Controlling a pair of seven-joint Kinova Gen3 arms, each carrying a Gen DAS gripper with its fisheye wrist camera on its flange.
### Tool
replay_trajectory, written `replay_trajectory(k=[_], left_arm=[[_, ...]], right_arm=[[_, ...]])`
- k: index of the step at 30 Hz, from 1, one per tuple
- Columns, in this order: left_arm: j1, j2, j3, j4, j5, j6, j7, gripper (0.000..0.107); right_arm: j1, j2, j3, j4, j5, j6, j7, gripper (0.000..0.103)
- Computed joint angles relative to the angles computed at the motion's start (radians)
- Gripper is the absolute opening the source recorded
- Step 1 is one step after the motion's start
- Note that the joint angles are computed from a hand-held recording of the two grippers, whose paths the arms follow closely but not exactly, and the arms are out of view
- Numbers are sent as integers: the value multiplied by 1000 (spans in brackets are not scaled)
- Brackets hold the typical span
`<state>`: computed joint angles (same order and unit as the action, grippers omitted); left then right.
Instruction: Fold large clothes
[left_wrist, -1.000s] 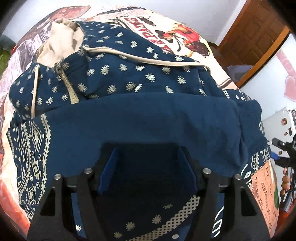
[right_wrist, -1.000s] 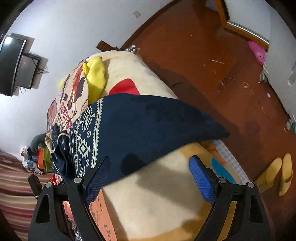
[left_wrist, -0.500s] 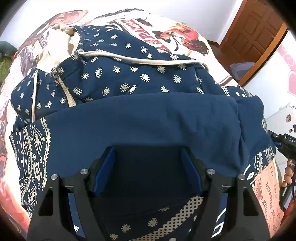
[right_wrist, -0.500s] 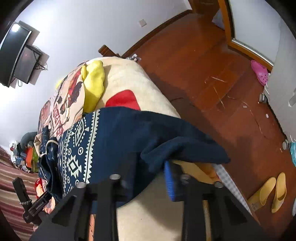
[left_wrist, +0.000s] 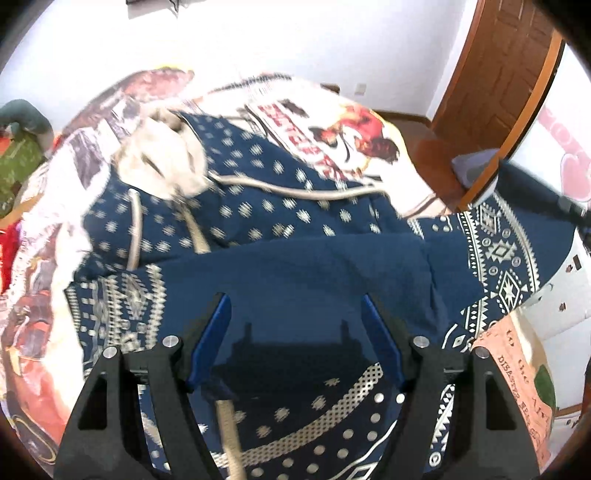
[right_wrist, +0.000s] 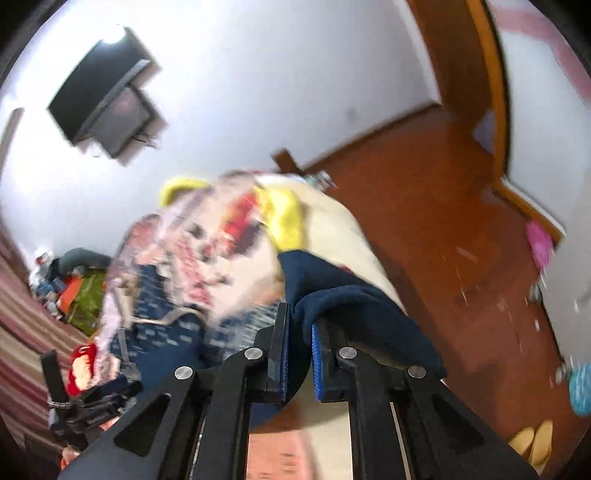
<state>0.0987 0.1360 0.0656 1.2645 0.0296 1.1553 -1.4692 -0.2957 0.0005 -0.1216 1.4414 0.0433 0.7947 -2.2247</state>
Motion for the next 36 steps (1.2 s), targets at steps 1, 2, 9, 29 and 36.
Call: replay_trajectory(k=[1,2,9,29,36], left_arm=[[-3,-17,-3,8,-3,-7,-3,72],[-7,-34,-6,16,-6,-13,-8,72],[-60,-149,-34,86,17,-49,-72,72],[-195,-326,-123,283,20,-91,-215,72],[-188,-316,-93,242,15,-69,-180,72]], right_arm=[[-10,3,-9,-20,16,1,-4,8],[-29,11,-25,-54,41,1,-7,8],[-200,133,-78,-258,137,28,-3,8],[-543,608,37,-745,116,559,185,9],[-598,513,60,-649,206,520,250,9]])
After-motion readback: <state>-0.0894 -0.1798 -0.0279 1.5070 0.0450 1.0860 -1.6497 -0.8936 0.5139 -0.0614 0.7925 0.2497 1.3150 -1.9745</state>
